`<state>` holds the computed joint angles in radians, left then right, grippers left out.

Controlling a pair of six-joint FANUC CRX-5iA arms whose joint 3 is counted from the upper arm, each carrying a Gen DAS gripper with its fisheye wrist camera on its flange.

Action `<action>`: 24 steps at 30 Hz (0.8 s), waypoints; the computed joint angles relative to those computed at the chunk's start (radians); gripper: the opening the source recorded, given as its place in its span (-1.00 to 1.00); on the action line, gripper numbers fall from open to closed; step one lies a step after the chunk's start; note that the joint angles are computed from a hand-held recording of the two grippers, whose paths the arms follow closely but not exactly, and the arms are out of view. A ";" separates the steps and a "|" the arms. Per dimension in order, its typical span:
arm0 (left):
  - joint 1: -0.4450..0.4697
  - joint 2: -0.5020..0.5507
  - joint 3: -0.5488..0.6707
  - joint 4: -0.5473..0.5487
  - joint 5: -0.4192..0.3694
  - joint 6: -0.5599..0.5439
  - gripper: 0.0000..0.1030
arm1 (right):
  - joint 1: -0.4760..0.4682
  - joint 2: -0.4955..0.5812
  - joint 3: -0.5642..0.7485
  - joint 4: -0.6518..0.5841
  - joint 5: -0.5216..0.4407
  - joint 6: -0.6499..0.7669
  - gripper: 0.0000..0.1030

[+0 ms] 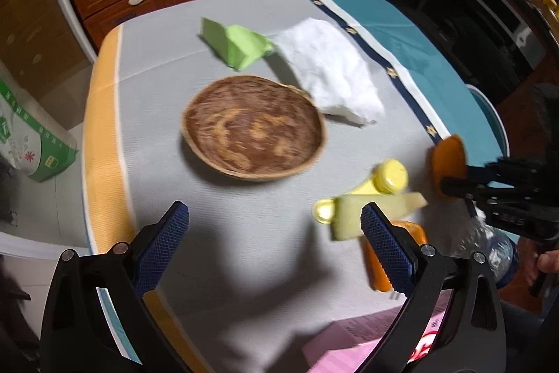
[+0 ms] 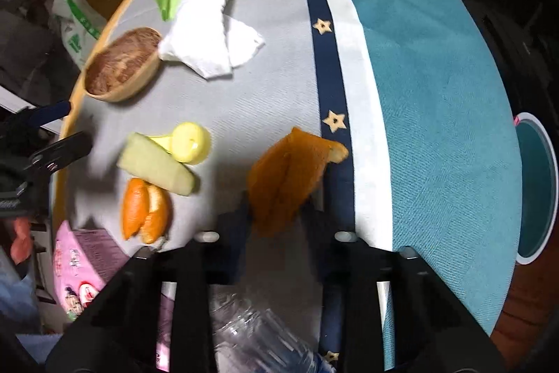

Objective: Collect trash
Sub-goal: 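Grasp the orange peel with the right tool while the left tool grasps the coconut shell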

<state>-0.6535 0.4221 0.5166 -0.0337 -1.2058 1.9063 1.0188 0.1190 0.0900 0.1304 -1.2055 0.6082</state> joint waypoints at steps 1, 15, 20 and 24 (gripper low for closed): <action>0.012 -0.004 -0.008 0.007 0.008 0.004 0.92 | -0.003 -0.008 -0.007 0.004 0.011 -0.012 -0.52; 0.091 0.030 0.010 0.037 0.041 0.046 0.82 | -0.022 -0.005 -0.001 -0.021 0.049 -0.029 -0.53; 0.068 0.057 0.029 0.022 0.020 0.020 -0.19 | -0.031 -0.007 0.001 -0.033 0.054 -0.038 -0.52; 0.034 0.046 0.037 -0.051 0.013 0.049 -0.67 | -0.033 -0.026 -0.020 -0.034 0.060 -0.048 -0.52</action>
<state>-0.6198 0.4683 0.5536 -0.0850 -1.1928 1.9556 0.9862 0.0934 0.0703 0.0968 -1.1458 0.5607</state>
